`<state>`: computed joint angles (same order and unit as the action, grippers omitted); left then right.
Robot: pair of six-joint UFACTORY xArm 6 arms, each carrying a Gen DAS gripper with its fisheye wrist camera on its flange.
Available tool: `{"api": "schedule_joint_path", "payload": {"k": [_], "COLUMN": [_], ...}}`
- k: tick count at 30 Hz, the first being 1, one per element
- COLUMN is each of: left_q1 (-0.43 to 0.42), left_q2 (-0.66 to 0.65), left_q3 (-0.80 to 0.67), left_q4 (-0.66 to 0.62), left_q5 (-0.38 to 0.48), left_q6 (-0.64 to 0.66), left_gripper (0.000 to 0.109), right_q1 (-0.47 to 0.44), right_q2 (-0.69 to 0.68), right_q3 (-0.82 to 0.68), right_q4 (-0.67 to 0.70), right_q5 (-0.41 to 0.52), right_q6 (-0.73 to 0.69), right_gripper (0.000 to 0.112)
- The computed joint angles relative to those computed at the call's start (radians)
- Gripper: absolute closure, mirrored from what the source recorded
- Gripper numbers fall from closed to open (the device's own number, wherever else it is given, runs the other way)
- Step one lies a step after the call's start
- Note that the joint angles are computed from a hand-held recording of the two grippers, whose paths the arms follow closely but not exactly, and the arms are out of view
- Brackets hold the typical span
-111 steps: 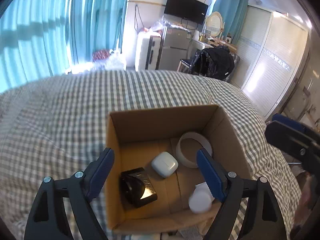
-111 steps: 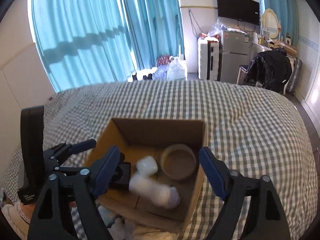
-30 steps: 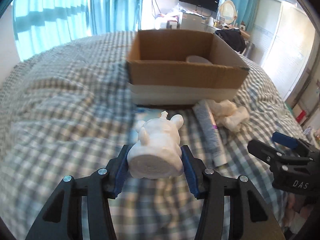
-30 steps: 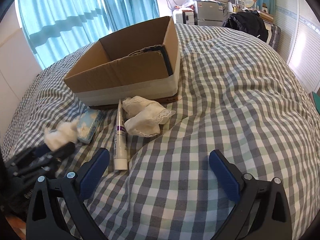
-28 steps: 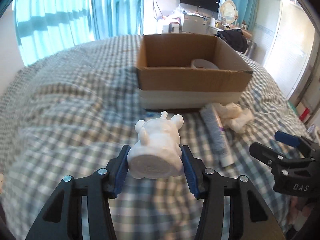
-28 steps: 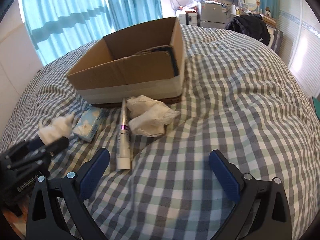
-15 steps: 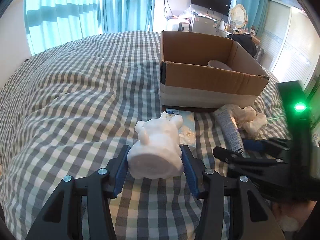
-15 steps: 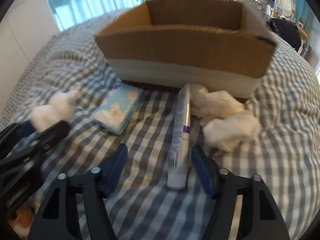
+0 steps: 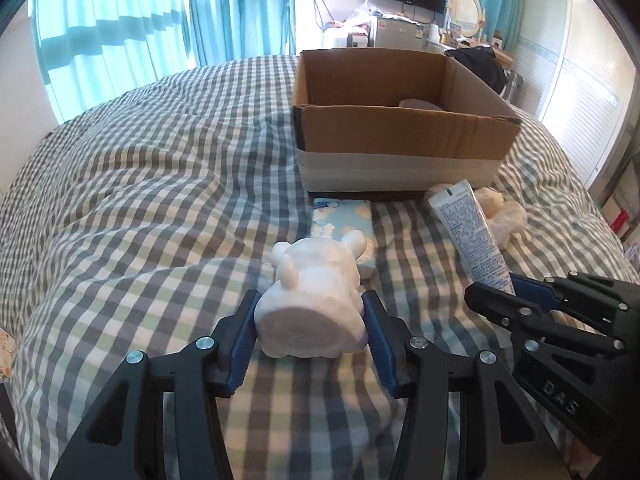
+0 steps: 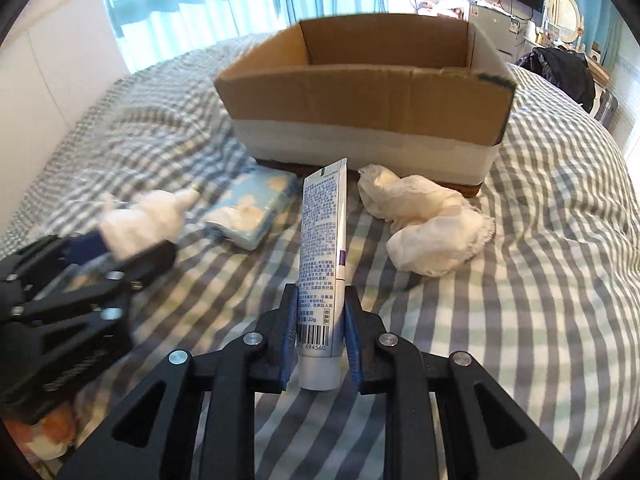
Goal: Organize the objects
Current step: 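Grasp the toothpaste tube with the right tool while the left tool holds the figurine, then lower the figurine and toothpaste tube into the box and open both tools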
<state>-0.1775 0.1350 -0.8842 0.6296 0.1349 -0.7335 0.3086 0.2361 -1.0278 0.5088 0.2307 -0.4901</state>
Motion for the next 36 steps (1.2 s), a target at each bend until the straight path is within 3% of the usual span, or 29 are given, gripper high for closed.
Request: {"api": "schedule_joint_path", "payload": {"k": [7,15,21,31,36], "left_q1": [-0.047,-0.107,-0.112,-0.078,-0.06], "left_q2": [-0.095,-0.203,-0.239,-0.087,0.057], "left_q3": [0.05,0.082,0.033,-0.26,-0.459], "left_q4": [-0.019,-0.123,-0.074,-0.091,-0.246], "left_q5": [0.03,0.067,0.089,0.119,0.148], "left_q6": [0.01,0.084,0.06,0.154,0.291], "left_gripper": [0.057,0.057,0.057,0.057,0.057], "right_q1": [0.002,-0.006,-0.033,-0.072,-0.095], "right_q2": [-0.134,-0.264,-0.355,-0.263,-0.114], "right_q3": [0.093,0.161,0.181,-0.058,-0.274], "right_q4": [0.099,0.109,0.137,0.117,0.068], "right_q5": [0.012,0.021,0.029,0.071,0.11], "right_q6": [-0.111,-0.12,-0.174,-0.197,-0.151], "right_gripper": [0.091,0.091,0.091,0.091,0.091]}}
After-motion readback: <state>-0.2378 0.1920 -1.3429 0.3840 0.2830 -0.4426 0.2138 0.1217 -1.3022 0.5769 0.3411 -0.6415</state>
